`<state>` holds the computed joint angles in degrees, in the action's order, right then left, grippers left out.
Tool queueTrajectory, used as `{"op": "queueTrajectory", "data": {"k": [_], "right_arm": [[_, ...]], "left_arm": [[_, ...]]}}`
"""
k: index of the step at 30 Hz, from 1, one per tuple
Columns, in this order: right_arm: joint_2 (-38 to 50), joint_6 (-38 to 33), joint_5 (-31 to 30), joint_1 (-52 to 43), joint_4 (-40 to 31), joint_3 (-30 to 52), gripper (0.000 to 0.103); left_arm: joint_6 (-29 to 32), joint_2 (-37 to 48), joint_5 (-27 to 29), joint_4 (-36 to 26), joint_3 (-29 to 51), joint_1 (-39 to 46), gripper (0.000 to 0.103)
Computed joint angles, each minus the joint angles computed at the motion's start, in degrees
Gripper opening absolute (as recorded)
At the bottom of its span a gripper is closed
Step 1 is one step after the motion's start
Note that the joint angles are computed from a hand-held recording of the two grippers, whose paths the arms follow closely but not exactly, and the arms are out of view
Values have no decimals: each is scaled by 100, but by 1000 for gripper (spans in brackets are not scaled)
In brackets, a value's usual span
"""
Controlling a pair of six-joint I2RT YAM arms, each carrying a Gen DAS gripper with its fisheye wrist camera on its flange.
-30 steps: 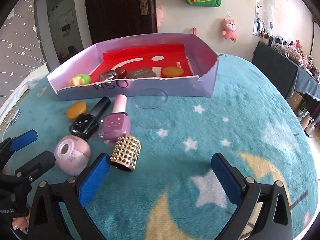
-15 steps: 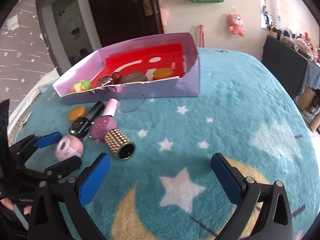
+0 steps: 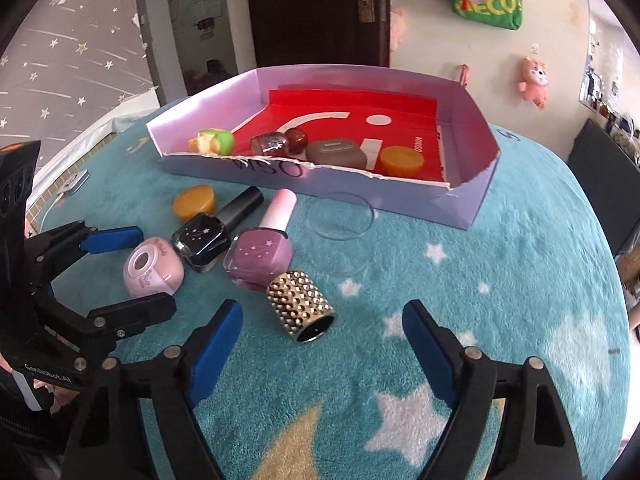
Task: Organize rigid objects
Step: 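Move the left tool to the pink My Melody compact while the right tool approaches the gold studded cylinder, then close the left tool on the My Melody compact while the right tool grips the studded cylinder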
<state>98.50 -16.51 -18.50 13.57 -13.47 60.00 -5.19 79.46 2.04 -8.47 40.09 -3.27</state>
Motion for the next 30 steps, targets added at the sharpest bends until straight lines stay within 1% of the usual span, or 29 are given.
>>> {"op": "queueTrajectory", "data": {"k": [2,3,4,6,8,10,11,12,13,14,19,25,30], "right_arm": [[83,-35,20,32,-70,88,78],[119,-46,-4,35,-108,127,74],[166,-48,-22,50,-147,170,72],[177,-67,-16,66,-150,186,69],[178,-79,-42,90,-153,201,64],[181,-102,-34,93,-156,207,58],[207,-124,-46,113,-183,243,56],[211,-138,-43,131,-188,250,50],[213,-164,-28,153,-182,250,43],[209,-214,28,200,-172,243,39],[-14,-168,113,298,16,-23,38],[-449,341,228,417,497,-595,38],[-488,573,121,409,543,-757,38]], "left_arm": [[0,36,35,-1,33,20,81],[-7,48,49,13,43,32,78],[-10,56,48,17,49,35,75],[9,64,51,16,56,28,73],[18,53,92,42,42,12,67],[29,52,99,66,35,-29,58],[34,57,125,80,37,-53,55],[30,50,129,78,37,-70,52],[19,49,86,67,44,-102,52],[19,55,78,69,49,-108,52],[-35,29,209,56,67,-26,52],[-13,30,206,104,40,-41,52],[-11,-46,183,136,-25,-64,52]]}}
